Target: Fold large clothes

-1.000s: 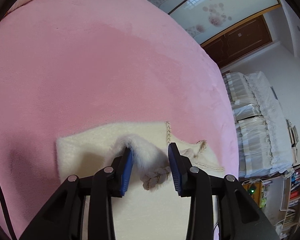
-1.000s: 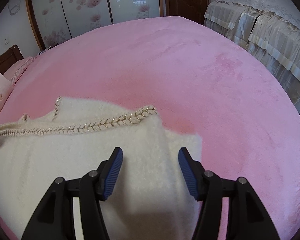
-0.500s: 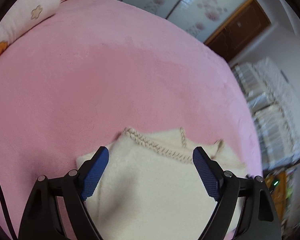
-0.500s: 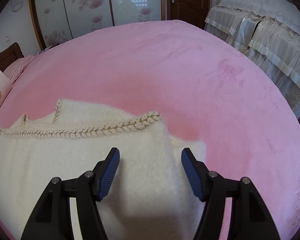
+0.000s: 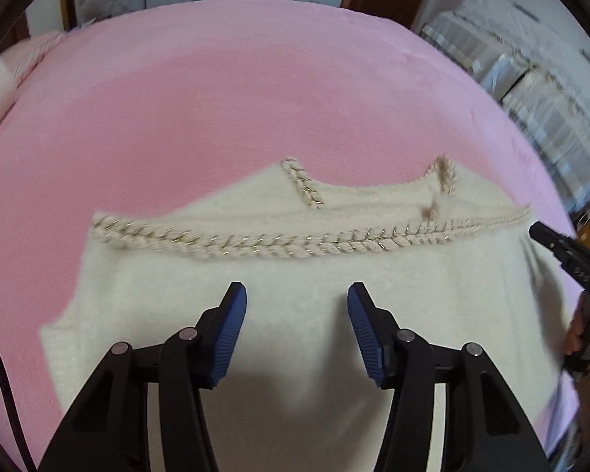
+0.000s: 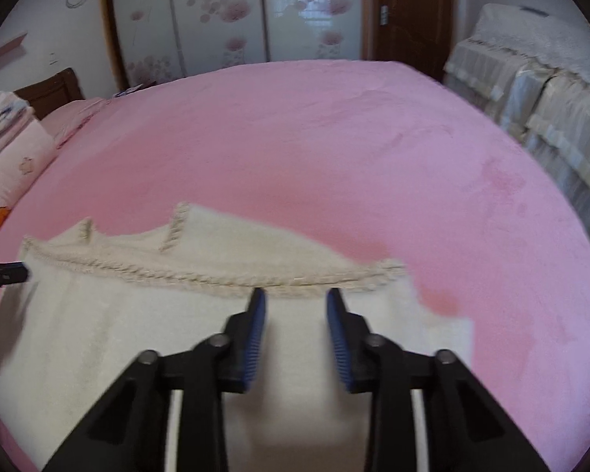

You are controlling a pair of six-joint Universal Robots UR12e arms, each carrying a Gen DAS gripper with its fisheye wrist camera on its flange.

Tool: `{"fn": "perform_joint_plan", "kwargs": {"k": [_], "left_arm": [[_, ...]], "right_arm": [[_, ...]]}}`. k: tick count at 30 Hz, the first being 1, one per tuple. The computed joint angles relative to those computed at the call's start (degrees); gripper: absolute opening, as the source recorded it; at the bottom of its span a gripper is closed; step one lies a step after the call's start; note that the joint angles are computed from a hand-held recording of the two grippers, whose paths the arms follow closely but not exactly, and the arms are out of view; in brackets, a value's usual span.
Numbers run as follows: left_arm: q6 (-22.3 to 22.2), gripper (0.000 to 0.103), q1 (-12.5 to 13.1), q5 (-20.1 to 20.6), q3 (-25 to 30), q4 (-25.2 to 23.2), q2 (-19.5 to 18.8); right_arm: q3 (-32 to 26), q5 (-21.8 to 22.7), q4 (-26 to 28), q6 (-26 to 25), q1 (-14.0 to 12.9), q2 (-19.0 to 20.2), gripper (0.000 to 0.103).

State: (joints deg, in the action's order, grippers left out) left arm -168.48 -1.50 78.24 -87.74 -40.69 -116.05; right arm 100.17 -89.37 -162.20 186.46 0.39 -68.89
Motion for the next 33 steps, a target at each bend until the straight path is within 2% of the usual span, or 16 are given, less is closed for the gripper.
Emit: {"fn": "perform_joint_plan", "kwargs": {"k": [1, 3, 4, 5, 7, 10, 13, 16, 17, 21, 23, 25, 28, 33], "left_arm": [[0.3, 0.052, -1.0, 4.2, -0.2, 1.8, -0.4], [-1.1, 0.052, -2.1, 11.6, 0.1, 3.4, -1.4], [-2.7, 0.052, -2.2, 14.1, 0.3, 3.6, -1.8], [-4.2, 0.050, -1.9, 14.8, 0.4, 3.4, -1.9], [-6.5, 0.043, -1.3, 16.6, 0.4, 2.8, -1.9], [-6.3, 0.042, -0.3, 16.0, -0.4, 2.7, -1.3], [-6.4, 0.042, -0.2, 17.3, -1.3, 3.2, -0.6], [-8.8, 0.042, -0.3, 17.4, -2.4, 2.3, 1.0], [-9.3, 0.042, -0.1, 16.8, -3.7, 2.2, 2.3], [-10.2, 0.045, 0.9, 13.7, -7.3, 0.4, 7.4], [-9.5, 0.050, 1.1, 12.9, -9.6, 0.6, 10.4], [-9.1, 0.061, 1.1, 12.2, -12.0, 2.0, 13.5], [-8.7, 0.064, 1.7, 9.2, -15.9, 4.1, 18.6], [-11.2, 0.068, 0.7, 6.9, -16.6, 0.2, 22.7]], "right_arm": [[-0.4, 0.8, 0.7, -1.5, 0.2, 0.5, 0.020], [-2.1, -2.0, 4.7, -3.5, 1.1, 1.9, 0.020], [-2.5, -3.3, 5.3, -3.1, 1.1, 2.3, 0.016], [-2.7, -5.0, 5.1, -2.4, 1.1, 2.5, 0.015], [-3.3, -11.5, 5.9, -1.1, 1.3, 3.0, 0.015], [-3.2, -13.8, 9.1, 1.5, -0.5, 2.7, 0.015], [-1.8, -11.7, 9.2, 2.2, -1.9, 1.3, 0.000], [-0.1, -10.3, 8.4, 3.0, -2.0, -0.7, 0.000], [0.7, -9.1, 8.0, 3.5, -2.1, -1.7, 0.003], [3.2, -5.9, 6.1, 3.3, -1.6, -5.2, 0.003], [4.4, -4.0, 5.8, 3.6, -1.2, -7.3, 0.004], [5.4, -2.0, 5.5, 3.9, -1.1, -9.1, 0.008], [7.1, -1.3, 4.5, 3.9, -0.1, -11.8, 0.015], [10.2, 0.9, 2.3, 3.9, 2.1, -15.7, 0.015]]}}
